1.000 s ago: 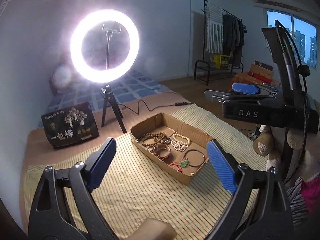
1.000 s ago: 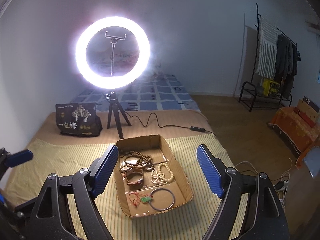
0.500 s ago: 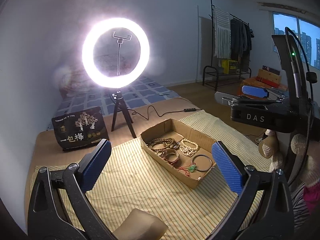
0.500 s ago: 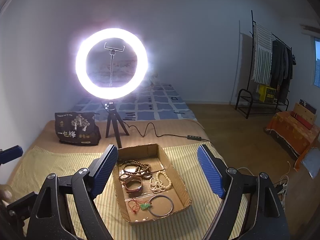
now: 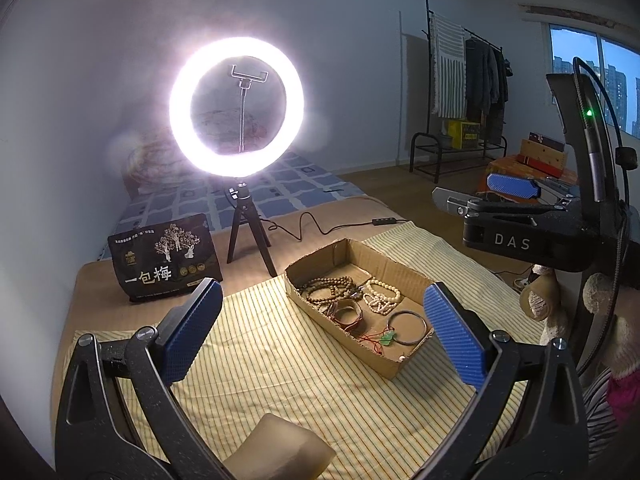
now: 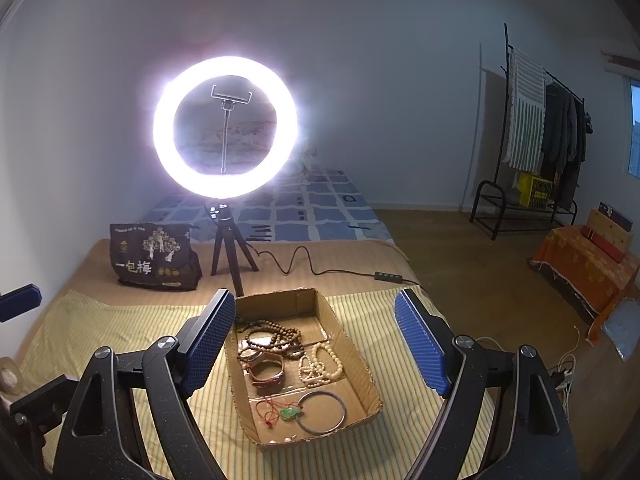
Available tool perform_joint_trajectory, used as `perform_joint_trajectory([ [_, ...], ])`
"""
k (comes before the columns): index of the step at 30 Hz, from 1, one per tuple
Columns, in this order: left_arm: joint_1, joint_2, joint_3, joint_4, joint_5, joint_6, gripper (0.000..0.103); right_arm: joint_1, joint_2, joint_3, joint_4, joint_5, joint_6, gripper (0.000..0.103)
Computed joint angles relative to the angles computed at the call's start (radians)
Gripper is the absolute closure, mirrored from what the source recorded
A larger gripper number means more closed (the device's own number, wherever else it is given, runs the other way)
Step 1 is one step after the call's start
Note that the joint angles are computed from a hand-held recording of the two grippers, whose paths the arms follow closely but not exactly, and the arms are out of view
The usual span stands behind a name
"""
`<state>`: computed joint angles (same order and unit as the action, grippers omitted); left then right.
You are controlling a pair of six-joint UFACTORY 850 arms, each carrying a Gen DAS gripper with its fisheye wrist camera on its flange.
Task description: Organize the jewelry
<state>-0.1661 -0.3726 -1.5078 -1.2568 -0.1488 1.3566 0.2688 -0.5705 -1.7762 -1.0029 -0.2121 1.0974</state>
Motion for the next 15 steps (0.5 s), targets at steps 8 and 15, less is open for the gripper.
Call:
perform_joint_trajectory([
  [8,0.0,0.0,0.0,0.008,-0.001,-0.008,0.001,0.001,0.0,-0.001,0.007,-0.003,-0.009,0.021],
  [15,-0.002,0.003,0.004,-0.029,0.004,0.03,0.001,0.003,0.0,0.0,0.01,-0.005,-0.016,0.021],
])
